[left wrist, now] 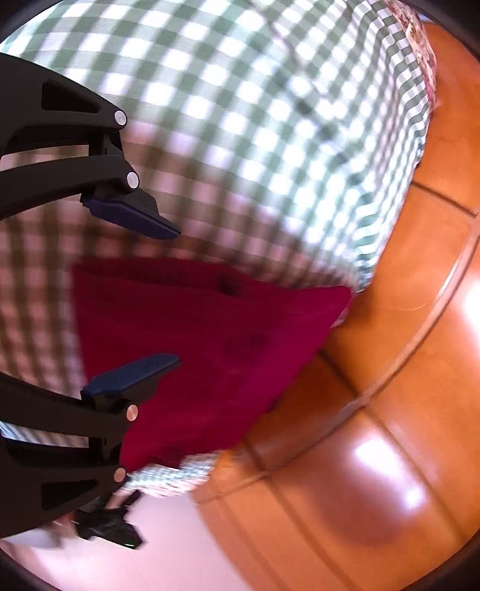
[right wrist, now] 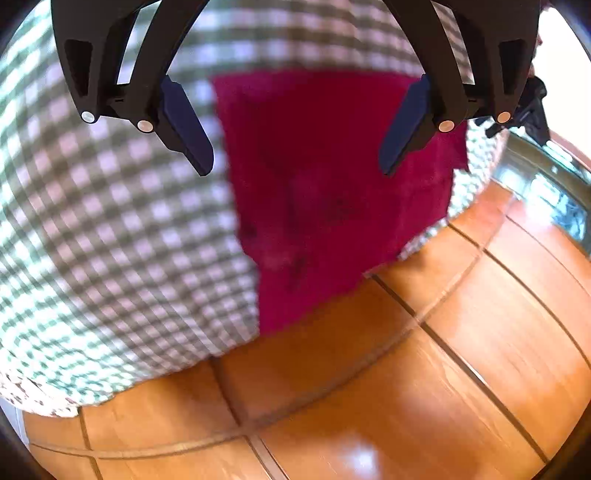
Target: Fold small clothes
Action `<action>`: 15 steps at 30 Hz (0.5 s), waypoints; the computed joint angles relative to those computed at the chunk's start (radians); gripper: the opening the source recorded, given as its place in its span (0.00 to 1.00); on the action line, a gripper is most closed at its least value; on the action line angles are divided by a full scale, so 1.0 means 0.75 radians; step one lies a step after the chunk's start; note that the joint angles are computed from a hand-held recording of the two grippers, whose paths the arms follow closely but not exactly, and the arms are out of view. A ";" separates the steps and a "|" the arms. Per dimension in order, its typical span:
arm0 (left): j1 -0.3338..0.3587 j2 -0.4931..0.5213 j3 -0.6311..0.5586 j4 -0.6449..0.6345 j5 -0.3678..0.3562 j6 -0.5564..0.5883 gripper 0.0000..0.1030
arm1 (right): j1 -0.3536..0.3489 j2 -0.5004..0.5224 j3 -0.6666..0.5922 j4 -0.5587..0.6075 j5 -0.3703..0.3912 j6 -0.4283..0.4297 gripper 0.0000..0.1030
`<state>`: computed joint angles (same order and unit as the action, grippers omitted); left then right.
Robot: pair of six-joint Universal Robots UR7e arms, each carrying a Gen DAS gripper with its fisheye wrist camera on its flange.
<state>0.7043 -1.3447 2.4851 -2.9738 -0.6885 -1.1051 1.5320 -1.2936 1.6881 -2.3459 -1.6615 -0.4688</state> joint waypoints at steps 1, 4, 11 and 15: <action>-0.018 0.017 0.018 0.000 -0.028 -0.005 0.61 | -0.010 -0.018 0.028 -0.002 -0.029 -0.025 0.87; -0.049 0.093 0.021 0.011 -0.066 -0.012 0.55 | -0.027 -0.028 0.094 -0.039 -0.104 -0.081 0.80; -0.039 0.175 -0.052 0.141 -0.047 -0.028 0.23 | -0.003 0.038 0.157 -0.169 -0.204 -0.145 0.24; -0.074 0.146 -0.062 0.230 -0.032 -0.033 0.18 | -0.002 -0.017 0.182 -0.126 -0.193 -0.193 0.18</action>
